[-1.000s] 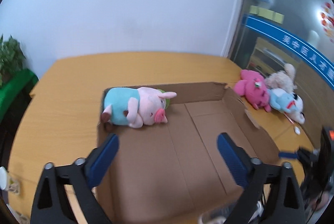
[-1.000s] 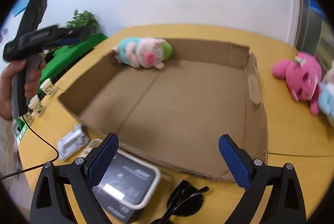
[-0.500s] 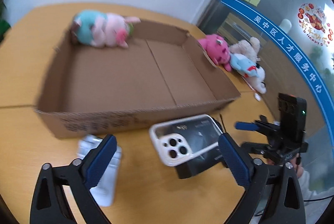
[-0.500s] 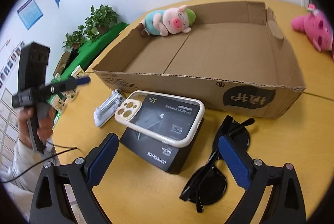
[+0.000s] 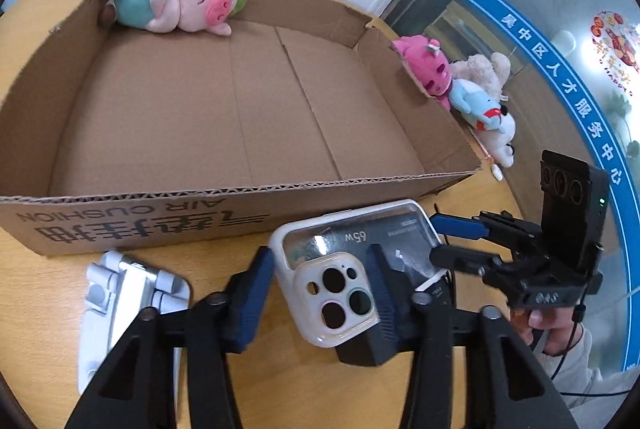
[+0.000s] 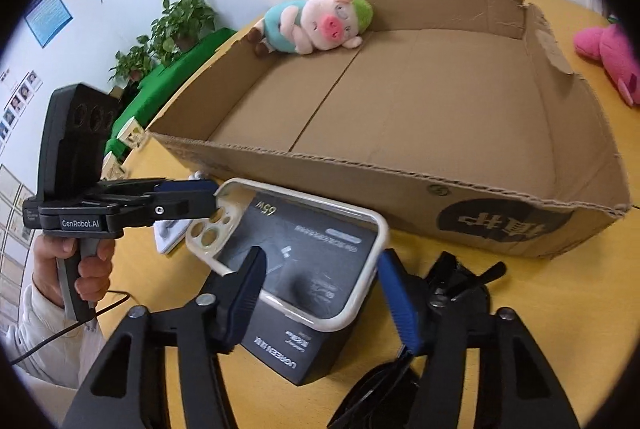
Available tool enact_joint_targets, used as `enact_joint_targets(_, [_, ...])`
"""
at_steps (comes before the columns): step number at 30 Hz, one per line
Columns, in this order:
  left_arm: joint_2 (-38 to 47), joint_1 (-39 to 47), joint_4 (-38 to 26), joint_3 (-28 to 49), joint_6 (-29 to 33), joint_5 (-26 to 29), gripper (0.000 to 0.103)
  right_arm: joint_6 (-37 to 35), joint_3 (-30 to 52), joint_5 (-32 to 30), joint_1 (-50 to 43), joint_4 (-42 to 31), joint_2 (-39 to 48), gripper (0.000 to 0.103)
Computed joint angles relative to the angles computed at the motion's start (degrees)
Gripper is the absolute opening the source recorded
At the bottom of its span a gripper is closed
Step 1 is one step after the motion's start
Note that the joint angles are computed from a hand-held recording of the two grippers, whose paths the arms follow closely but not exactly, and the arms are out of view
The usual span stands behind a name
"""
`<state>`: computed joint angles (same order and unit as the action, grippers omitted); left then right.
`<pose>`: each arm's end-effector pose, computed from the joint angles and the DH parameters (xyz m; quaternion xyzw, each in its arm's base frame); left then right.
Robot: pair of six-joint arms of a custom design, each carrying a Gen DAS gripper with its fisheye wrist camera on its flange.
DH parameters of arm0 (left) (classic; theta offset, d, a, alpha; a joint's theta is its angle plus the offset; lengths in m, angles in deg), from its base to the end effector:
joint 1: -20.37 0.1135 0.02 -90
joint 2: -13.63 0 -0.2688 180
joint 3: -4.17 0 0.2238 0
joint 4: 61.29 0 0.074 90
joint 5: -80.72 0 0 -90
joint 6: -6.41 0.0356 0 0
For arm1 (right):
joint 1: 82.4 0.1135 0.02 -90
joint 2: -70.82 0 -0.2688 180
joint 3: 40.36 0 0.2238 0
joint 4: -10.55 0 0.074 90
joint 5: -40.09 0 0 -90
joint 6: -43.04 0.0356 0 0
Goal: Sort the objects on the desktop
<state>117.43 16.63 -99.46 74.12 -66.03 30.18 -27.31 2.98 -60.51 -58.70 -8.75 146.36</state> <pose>0.2992 -0.0422 0.1534 0.2237 0.9040 -0.3133 0.1861 0.1898 0.0904 0.1692 -0.0637 0.9384 0.2023 0.2729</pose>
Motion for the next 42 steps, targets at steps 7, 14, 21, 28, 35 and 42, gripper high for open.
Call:
enact_joint_targets(7, [-11.82,6.76,-4.92,-6.79,8.26,6.44,0.042,3.16,-4.65,3.03,6.3,-1.88,-13.64,0.052])
enact_joint_targets(14, [-21.73,14.17,-19.96,-14.08,27.89,13.56,0.042,12.99,-13.05,11.11,24.73,-2.5,-30.86,0.052])
enact_joint_targets(21, [-19.06,15.94,-16.34,-15.21,25.22,9.78,0.052,21.24,-16.15,12.2,26.43,-5.23,-33.08,0.053])
enact_joint_targets(28, [-2.74,9.11,-4.35,-6.89,14.75,2.85,0.068,24.97,-17.95,4.88,24.02,0.73,-22.62,0.057])
enact_joint_targets(35, [8.35,5.96,-12.53,1.02,22.01,6.66,0.055,29.74,-18.1,9.04,33.1,10.8,-12.9,0.029])
enact_joint_targets(42, [2.14,11.82,-22.53,-1.71,35.63,12.65,0.054,23.3,-13.85,20.3,38.19,-1.13,-21.0,0.021])
